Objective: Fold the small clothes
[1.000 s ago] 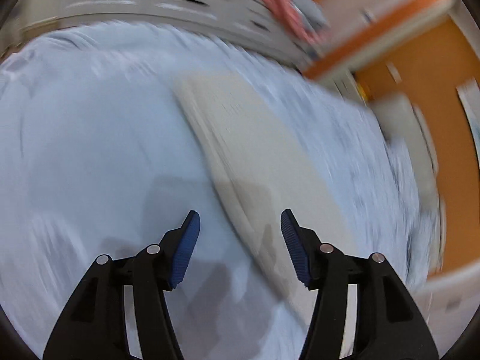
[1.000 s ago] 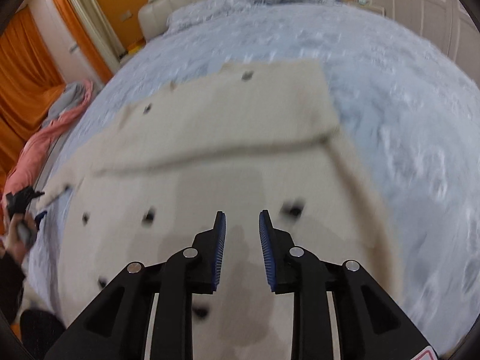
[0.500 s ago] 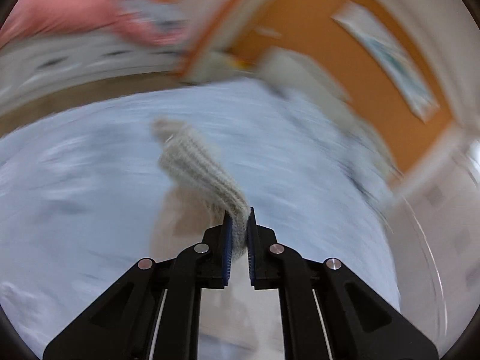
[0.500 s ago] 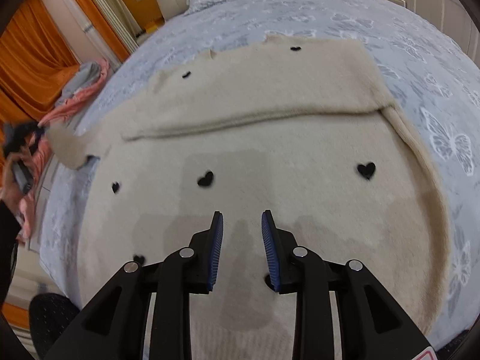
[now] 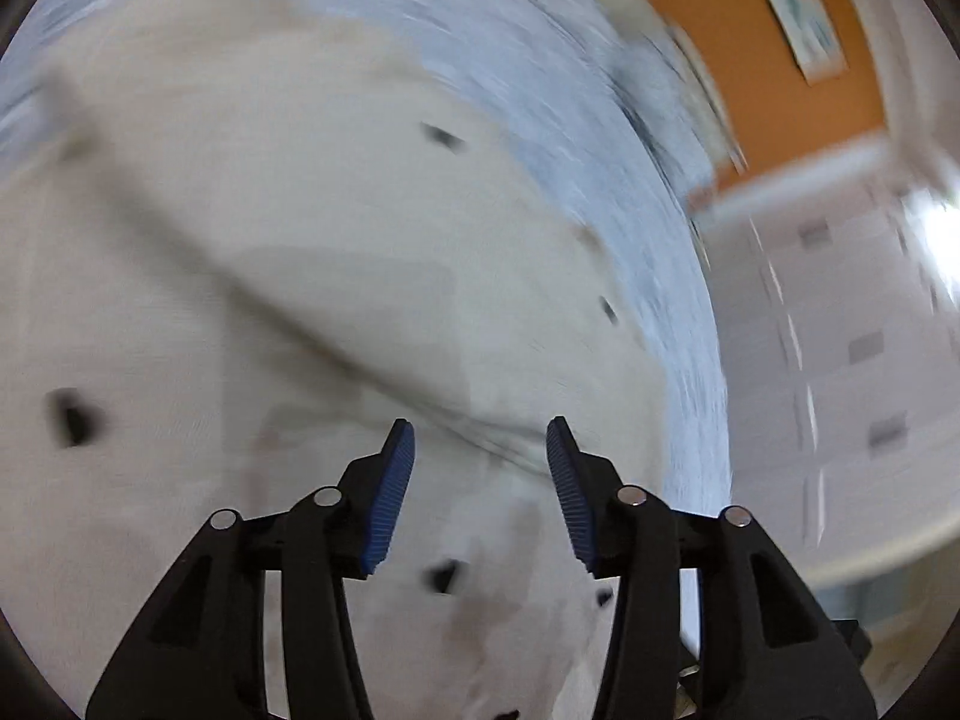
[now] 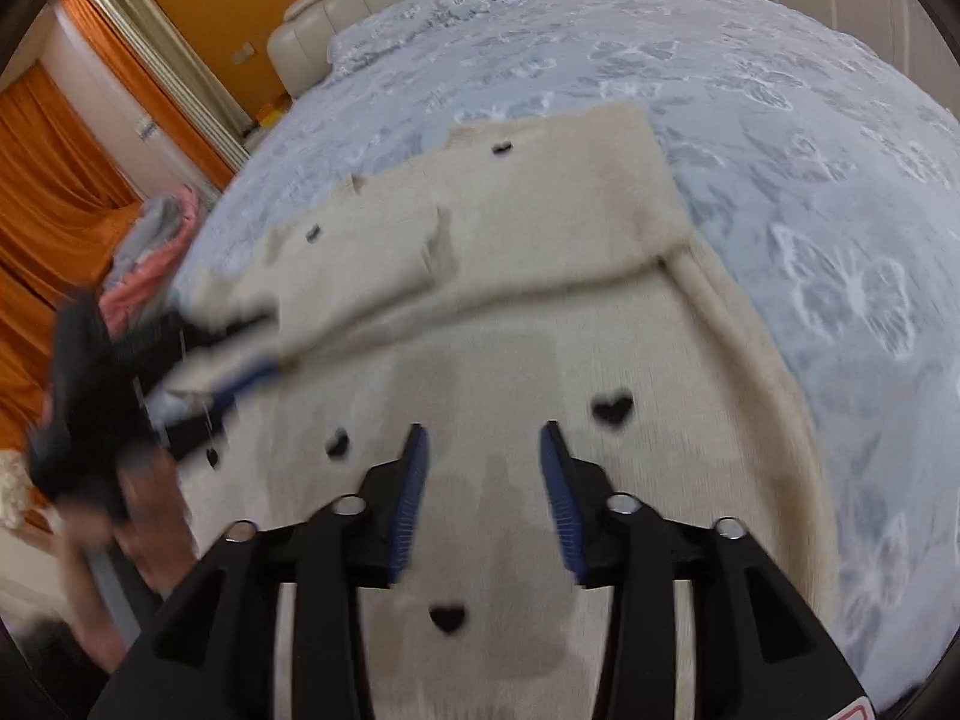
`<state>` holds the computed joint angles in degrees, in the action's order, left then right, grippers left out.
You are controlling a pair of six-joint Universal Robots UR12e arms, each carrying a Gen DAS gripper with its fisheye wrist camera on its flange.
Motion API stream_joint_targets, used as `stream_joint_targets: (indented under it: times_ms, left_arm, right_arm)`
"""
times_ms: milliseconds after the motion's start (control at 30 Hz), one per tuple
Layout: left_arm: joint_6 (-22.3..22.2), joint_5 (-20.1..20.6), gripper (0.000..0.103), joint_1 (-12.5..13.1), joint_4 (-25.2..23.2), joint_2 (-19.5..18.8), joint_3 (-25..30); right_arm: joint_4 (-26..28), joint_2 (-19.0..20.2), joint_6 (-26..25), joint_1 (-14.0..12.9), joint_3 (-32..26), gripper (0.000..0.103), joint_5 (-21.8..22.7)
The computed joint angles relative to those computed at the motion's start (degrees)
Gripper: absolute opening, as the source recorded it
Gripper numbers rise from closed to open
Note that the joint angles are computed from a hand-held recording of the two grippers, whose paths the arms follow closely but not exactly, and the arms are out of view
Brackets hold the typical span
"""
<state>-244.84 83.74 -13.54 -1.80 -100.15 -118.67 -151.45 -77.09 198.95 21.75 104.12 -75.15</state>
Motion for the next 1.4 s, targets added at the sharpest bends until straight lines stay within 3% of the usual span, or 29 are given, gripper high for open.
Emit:
stream_joint_targets:
  times_ms: [33, 167, 267, 367, 400, 433, 467, 500, 600, 667, 733, 800, 867, 933, 1000, 1067, 1100, 1200, 1300, 1400]
  left_arm:
    - [-2.01, 2.22, 0.058, 0.43, 0.44, 0.89, -1.19]
    - [-7.55, 7.35, 0.059, 3.58, -0.94, 4.53, -4.99]
    - [-11.78, 8.41, 0.059, 6.55, -0.51, 6.00, -7.28]
    - [-14.64, 6.96, 0.058, 9.75, -0.28, 6.56, -8.40]
    - [-16.25, 6.17, 0.056, 10.39, 1.75, 6.12, -8.88]
    - [-17.53, 5.42, 0.041, 10.82, 2.28, 5.88, -8.96]
    - [-17.80, 5.17, 0.014, 11.02, 3.01, 5.51, -8.66]
    - [-16.81, 4.97, 0.004, 11.25, 4.48, 5.49, -8.58]
    - [-12.15, 9.22, 0.006, 9.31, 6.82, 6.28, -7.32]
    - [-8.07, 9.39, 0.007, 8.20, 6.05, 6.27, -6.01]
    - [-5.80, 7.66, 0.007, 7.39, 2.98, 4.94, -4.21]
    - [-3.30, 8.15, 0.007, 6.03, -4.23, 2.86, -1.44]
    - [-3.02, 9.82, 0.007, 4.35, -10.01, 1.73, 0.13]
    - [-4.15, 12.39, 0.007, 3.12, -10.48, 1.90, -0.29]
    - [-4.17, 13.06, 0.007, 2.97, -10.68, 2.22, -0.34]
    - [-3.65, 12.47, 0.007, 3.32, -10.58, 2.90, -1.37]
    - [-3.21, 12.32, 0.007, 3.41, -10.99, 2.94, -1.32]
    - [-1.96, 13.25, 0.008, 2.89, -12.82, 2.11, 0.18]
    - [-0.20, 12.87, 0.009, 3.24, -12.81, 1.50, 0.75]
    - [0.50, 13.03, 0.011, 3.34, -12.76, 1.34, 0.61]
  right_arm:
    - [-0.32, 0.68, 0.16, -0.38, -0.76, 0.056, 1.37]
    - [-1.33, 5.50, 1.79, -0.78, -5.64, 0.058, 6.56]
    - [0.85, 9.67, 2.92, 0.08, -10.22, 0.058, 7.49]
    - [3.89, 12.77, 4.54, 0.91, -13.79, 0.058, 7.65]
    - [4.45, 13.77, 5.13, 1.27, -14.86, 0.052, 7.84]
    - [4.79, 14.33, 5.20, 1.58, -15.54, 0.042, 7.72]
    - [5.21, 15.06, 4.51, 1.78, -16.54, 0.006, 8.83]
    - [5.29, 15.38, 4.10, 1.82, -17.24, 0.008, 9.89]
    - [-5.34, 13.71, 4.90, 1.41, -16.79, 0.007, 10.79]
    - [-11.46, 11.94, 3.98, 0.95, -16.06, 0.007, 8.20]
    - [-13.65, 10.74, 2.08, 0.23, -15.02, 0.007, 4.65]
    - [-8.34, 10.82, 0.31, -0.47, -14.81, 0.007, -0.19]
    - [3.07, 12.96, -0.05, -1.22, -15.93, 0.006, -4.01]
    - [6.68, 13.84, 0.53, -1.87, -15.55, 0.006, -3.61]
    - [0.70, 12.41, 4.24, -2.80, -13.41, 0.006, 0.47]
    - [-3.95, 11.69, 4.76, -3.08, -12.26, 0.006, 2.15]
    - [-3.78, 11.81, 3.06, -2.76, -12.44, 0.006, 0.69]
    - [4.69, 13.47, 1.37, -2.47, -14.35, 0.006, -0.56]
    - [1.62, 12.16, 4.94, -3.23, -13.07, 0.008, 1.89]
    - [-2.37, 10.22, 3.35, -1.50, -12.35, 0.017, -4.53]
